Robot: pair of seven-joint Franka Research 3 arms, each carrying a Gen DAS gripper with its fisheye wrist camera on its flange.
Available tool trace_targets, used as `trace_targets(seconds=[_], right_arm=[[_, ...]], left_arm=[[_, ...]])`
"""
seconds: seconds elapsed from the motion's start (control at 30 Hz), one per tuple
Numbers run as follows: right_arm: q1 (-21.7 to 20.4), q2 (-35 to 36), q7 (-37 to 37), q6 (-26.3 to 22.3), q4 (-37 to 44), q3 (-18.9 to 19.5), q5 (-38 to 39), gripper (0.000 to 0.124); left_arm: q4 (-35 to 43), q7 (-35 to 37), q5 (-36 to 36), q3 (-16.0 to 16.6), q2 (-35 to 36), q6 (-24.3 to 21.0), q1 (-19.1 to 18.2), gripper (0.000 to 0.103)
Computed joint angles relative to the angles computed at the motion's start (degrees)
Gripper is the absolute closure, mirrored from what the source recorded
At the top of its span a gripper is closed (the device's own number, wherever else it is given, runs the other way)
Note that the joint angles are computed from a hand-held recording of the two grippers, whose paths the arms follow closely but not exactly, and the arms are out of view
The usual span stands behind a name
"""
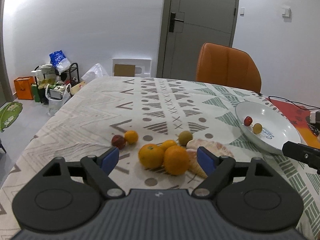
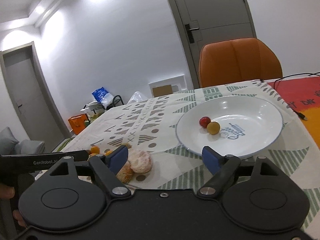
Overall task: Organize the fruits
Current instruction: 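Withdraw both open tools from the bowl back toward the fruit pile, then grasp an orange with the left tool while the right tool grasps the peeled pomelo segment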
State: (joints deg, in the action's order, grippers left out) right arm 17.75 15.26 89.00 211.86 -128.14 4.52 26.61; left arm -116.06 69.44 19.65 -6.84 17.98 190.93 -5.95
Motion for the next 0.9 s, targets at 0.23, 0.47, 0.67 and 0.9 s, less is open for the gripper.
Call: trace_targets(seconds=[0.23,0.47,0.67,0.9], right_arm=[[-0.3,0.8,0.7,-0.7,0.9,0.6,-2.5,0.043],[-0.5,1.8,1.3,-1.8,1.9,0.9,-4.5,0.047],[-0.8,2.7,1.7,-3.3,2.8,1.0,-5.2,0.058],[-1.4,4.0,2.3,-5.2,4.4,1.2,-6.5,0.066]], left_arm=[[-1.3,-1.2,1.6,-4.8,-0.1,0.4,5.8,0.019],[-1.6,-2.0,1.5,-2.8,0.3,1.9,4.4,0.02],[-0.5,-1.9,0.6,-1.1,1.5,2.1,2.9,0.025],[1.5,-2.3,1.5,-3.3,3.4,1.0,5.0,0.041]])
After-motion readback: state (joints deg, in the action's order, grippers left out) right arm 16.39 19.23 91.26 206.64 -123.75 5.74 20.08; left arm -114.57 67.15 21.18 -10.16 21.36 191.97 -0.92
